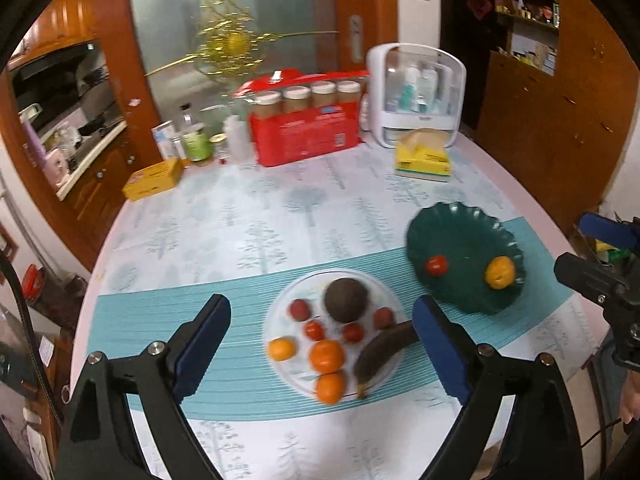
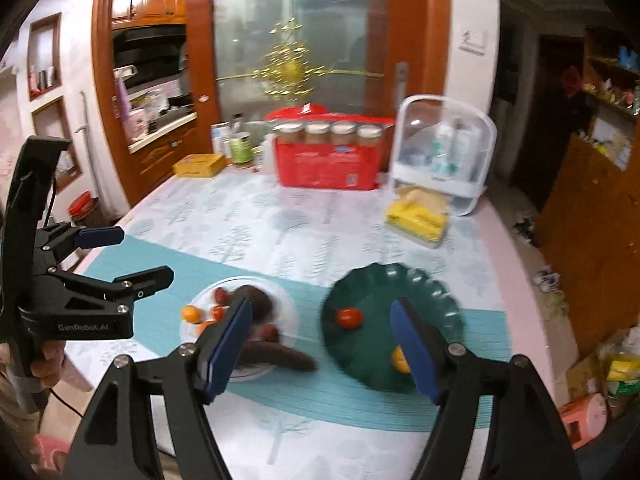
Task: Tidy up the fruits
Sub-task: 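Move both open tools back over the white fruit plate, then grasp the avocado with the right tool while the left tool grasps a small tangerine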
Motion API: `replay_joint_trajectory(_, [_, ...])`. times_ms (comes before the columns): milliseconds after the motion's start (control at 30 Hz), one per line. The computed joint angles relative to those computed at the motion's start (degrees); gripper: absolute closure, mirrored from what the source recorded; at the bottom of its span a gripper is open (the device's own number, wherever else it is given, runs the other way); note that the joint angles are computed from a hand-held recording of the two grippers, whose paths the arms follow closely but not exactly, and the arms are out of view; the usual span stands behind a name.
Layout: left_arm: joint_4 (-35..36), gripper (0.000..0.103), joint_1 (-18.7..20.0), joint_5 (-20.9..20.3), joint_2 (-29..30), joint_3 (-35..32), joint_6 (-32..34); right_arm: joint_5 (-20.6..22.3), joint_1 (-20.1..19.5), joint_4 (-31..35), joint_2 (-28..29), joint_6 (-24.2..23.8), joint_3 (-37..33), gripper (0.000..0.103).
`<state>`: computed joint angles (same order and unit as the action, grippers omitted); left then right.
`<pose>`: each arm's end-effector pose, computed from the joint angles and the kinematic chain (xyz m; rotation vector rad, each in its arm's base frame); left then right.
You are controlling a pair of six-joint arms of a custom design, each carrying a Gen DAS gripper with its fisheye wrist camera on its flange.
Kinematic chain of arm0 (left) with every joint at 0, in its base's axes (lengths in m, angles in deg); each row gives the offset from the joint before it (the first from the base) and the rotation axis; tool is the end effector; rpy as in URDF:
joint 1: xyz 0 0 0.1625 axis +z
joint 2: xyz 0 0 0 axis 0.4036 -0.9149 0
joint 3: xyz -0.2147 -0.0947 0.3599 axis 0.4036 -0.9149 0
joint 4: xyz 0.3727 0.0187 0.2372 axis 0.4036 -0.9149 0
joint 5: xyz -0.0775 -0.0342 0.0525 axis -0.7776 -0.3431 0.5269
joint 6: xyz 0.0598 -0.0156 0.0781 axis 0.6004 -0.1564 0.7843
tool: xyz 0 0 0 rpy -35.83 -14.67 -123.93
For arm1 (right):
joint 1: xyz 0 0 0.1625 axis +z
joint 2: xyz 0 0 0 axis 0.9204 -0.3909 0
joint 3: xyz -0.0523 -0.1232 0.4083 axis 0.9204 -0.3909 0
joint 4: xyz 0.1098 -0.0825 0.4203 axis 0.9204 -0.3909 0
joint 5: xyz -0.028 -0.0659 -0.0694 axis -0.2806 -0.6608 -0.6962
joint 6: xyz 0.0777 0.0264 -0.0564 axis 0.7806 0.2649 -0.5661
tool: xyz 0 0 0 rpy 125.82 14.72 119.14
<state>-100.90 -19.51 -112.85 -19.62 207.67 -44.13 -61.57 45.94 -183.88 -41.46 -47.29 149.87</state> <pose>-0.3939 -0.2332 0.1742 0.1805 2.1009 -0.8969 0.2227 -0.2868 0.3671 1.0847 -2.3761 0.6817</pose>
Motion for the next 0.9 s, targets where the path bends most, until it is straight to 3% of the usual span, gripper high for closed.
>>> replay_joint_trajectory(67, [1.9,0.011,-0.9,-0.9,-1.8,1.9,-1.9,1.7,0.0,0.7,1.3,1.4,0.7,0.030])
replay_joint_trajectory(200, [2.8,0.011,-1.4,-2.9,-4.7,5.8,-3.4,1.1,0.3,-1.5,6.3,2.7,2.0,0.030])
replay_joint_trajectory(433, [-3.9,0.011,2.9,-4.6,-9.5,14.5,-1.2,0.2,-0.8,-5.8,17.8,4.0,2.0,0.030])
replay_joint_trajectory(667, [-17.8,0.012,8.6,-3.9,-12.9,22.6,9.8,-0.4,-2.4,-9.7,29.7,5.5,-0.2,0.030])
replay_joint_trajectory(900, [-26.6,0.017,12.4,-2.3,-14.2,26.4,18.4,-0.6,-4.3,-10.9,37.1,7.7,-2.3,0.030])
